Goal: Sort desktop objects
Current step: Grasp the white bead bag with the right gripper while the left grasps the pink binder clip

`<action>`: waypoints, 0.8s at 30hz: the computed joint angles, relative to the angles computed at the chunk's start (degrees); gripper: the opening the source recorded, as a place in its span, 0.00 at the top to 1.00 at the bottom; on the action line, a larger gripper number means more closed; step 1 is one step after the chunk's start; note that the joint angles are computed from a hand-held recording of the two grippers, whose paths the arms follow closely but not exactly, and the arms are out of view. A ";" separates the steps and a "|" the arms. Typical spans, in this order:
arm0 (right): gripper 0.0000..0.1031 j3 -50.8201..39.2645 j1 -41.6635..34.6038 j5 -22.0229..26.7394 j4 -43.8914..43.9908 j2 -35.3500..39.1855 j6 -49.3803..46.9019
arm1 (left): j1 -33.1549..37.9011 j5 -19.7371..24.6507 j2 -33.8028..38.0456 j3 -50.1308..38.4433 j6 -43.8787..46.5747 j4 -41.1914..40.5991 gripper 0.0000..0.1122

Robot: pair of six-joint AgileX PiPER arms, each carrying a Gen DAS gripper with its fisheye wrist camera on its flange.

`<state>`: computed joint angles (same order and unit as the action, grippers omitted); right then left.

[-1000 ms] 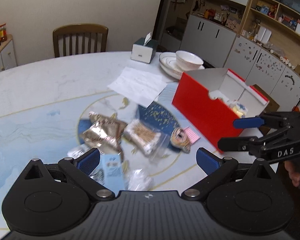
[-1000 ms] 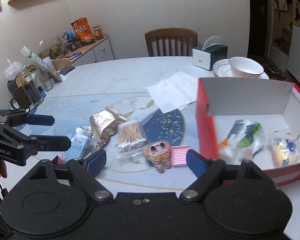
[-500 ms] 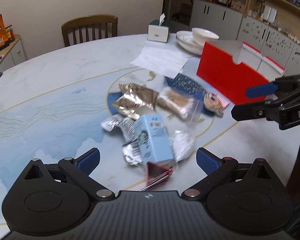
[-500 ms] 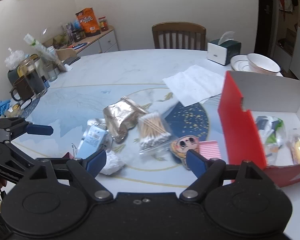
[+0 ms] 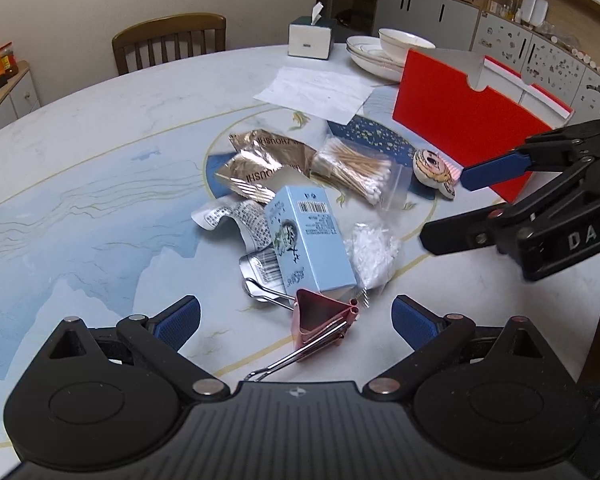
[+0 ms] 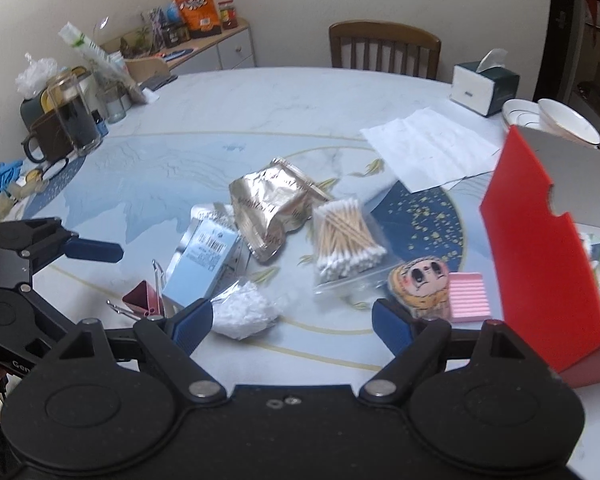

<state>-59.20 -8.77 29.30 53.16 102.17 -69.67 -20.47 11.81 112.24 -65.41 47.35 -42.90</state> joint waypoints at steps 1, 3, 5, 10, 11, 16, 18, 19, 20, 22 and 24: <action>0.16 -0.25 0.42 0.05 -0.46 0.43 0.37 | -0.21 -0.18 0.26 -0.01 0.24 -0.03 0.09; 0.17 -0.74 1.30 0.01 -1.19 1.29 0.63 | -0.62 -1.04 0.53 0.27 0.20 0.28 0.09; 0.17 -1.26 2.39 -0.39 -2.28 2.33 0.97 | -0.74 -1.49 0.69 0.45 0.49 0.10 0.09; 0.18 -2.81 4.69 -0.95 -5.53 4.67 2.84 | -0.90 -1.47 1.34 0.10 -2.42 3.00 0.16; 0.18 -3.08 5.02 -1.01 -5.82 5.00 2.95 | -0.91 -1.23 1.43 -0.02 -2.22 2.84 0.19; 0.21 -4.72 5.64 -0.35 -6.78 6.30 3.36 | -0.84 -1.44 1.29 0.48 1.36 -0.84 0.26; 0.28 -5.56 5.69 0.60 -7.18 6.80 3.66 | -0.74 -1.09 1.45 0.36 1.44 -0.93 0.33; 0.29 -6.07 5.65 1.32 -7.40 7.13 3.99 | -0.70 -0.84 1.54 0.25 0.96 -0.51 0.36; 0.30 -6.57 5.55 2.10 -7.64 7.48 4.45 | -0.65 -0.55 1.61 0.16 0.84 -0.42 0.38; 0.31 -7.11 5.47 2.85 -8.09 7.92 5.20 | -0.56 -0.29 1.56 0.24 2.04 -1.68 0.39; 0.41 -7.52 5.40 3.68 -8.26 8.24 5.26 | -0.44 -0.32 1.44 0.42 3.49 -3.17 0.41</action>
<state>-66.72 -3.38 32.98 44.90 110.41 -64.41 -20.91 11.49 113.68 -65.00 50.84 -46.06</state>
